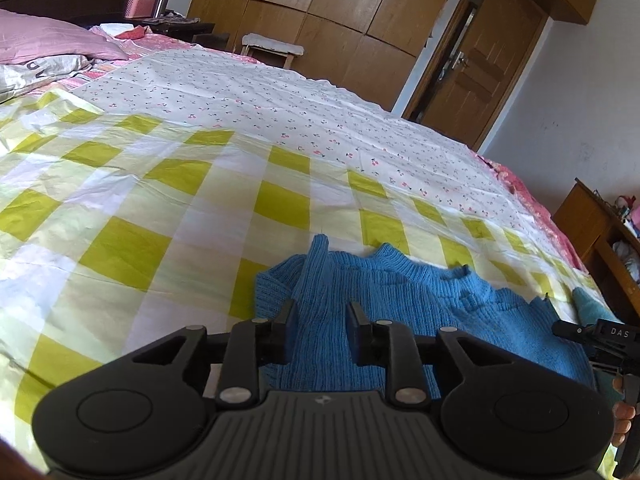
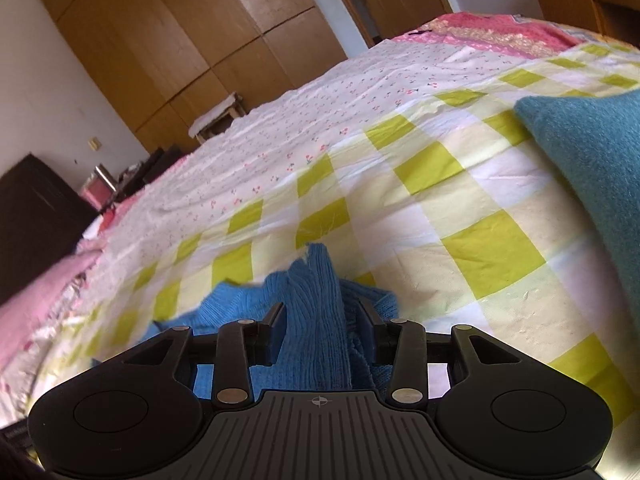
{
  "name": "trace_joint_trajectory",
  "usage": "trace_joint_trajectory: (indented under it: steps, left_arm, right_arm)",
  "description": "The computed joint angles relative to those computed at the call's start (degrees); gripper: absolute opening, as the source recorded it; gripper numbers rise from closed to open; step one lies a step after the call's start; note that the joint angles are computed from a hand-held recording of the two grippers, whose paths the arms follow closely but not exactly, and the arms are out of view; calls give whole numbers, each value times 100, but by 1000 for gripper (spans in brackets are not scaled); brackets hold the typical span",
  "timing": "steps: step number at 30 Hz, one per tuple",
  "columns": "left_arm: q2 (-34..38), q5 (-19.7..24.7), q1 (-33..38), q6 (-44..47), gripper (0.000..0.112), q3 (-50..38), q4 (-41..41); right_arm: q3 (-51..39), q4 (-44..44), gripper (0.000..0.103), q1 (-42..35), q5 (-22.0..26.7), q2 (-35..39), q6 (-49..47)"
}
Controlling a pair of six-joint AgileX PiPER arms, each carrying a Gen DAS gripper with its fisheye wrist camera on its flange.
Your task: Fold small clothes
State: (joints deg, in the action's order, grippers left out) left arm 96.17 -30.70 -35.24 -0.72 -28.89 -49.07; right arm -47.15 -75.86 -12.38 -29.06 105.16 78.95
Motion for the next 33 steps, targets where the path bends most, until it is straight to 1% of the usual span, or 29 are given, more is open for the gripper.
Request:
trace_joint_trajectory:
  steps: [2, 3, 4, 6, 8, 10, 11, 12, 15, 17, 19, 21, 24, 28, 29, 30, 33]
  left_arm:
    - [85, 54, -60, 561, 33, -158, -500]
    - [136, 16, -144, 1053, 33, -255, -941]
    - [190, -13, -201, 1486, 33, -358, -1314]
    - [278, 0, -215, 2039, 33, -528, -1806]
    - [322, 33, -165, 2074, 33, -581, -1786]
    - [369, 15, -189, 2286, 31, -663, -1960]
    - [386, -8, -224, 2408, 23, -697, -2058]
    - [406, 20, -239, 2595, 18, -753, -2200]
    - [456, 26, -272, 3093, 18, -903, -2557]
    - [472, 0, -267, 3237, 18, -968, -2661]
    - [483, 106, -190, 3425, 19, -1047, -2725]
    - [567, 154, -141, 3874, 25, -1207, -3068]
    - [707, 194, -82, 4217, 29, -1378, -3333]
    - [759, 151, -104, 4353, 28, -1453, -3484]
    - [758, 87, -137, 4359, 23, -1451, -3515]
    - [743, -23, -194, 4281, 14, -1424, -3471]
    - [599, -392, -381, 4054, 13, -1271, -3359]
  right_arm:
    - [7, 141, 33, 239, 380, -24, -263]
    - [7, 205, 27, 308, 489, -31, -357]
    - [4, 201, 22, 321, 515, -33, -380]
    - [21, 158, 19, 272, 454, -55, -332]
    - [39, 143, 16, 212, 398, -89, -331]
    - [55, 166, 13, 178, 362, -116, -367]
    - [50, 155, 12, 170, 351, -126, -367]
    - [63, 158, 12, 162, 335, -147, -381]
    - [40, 38, 12, 146, 284, -158, -294]
    - [29, -17, 12, 136, 274, -155, -246]
    - [13, -96, 12, 120, 264, -136, -166]
    - [9, -105, 12, 112, 271, -121, -173]
    - [-44, -308, 13, 88, 229, -85, -11]
    - [-54, -437, 14, 66, 217, -110, 61]
    - [-39, -403, 14, 69, 227, -131, 7]
    - [-2, -305, 13, 75, 240, -165, -125]
    - [150, 37, 10, 76, 220, -315, -547]
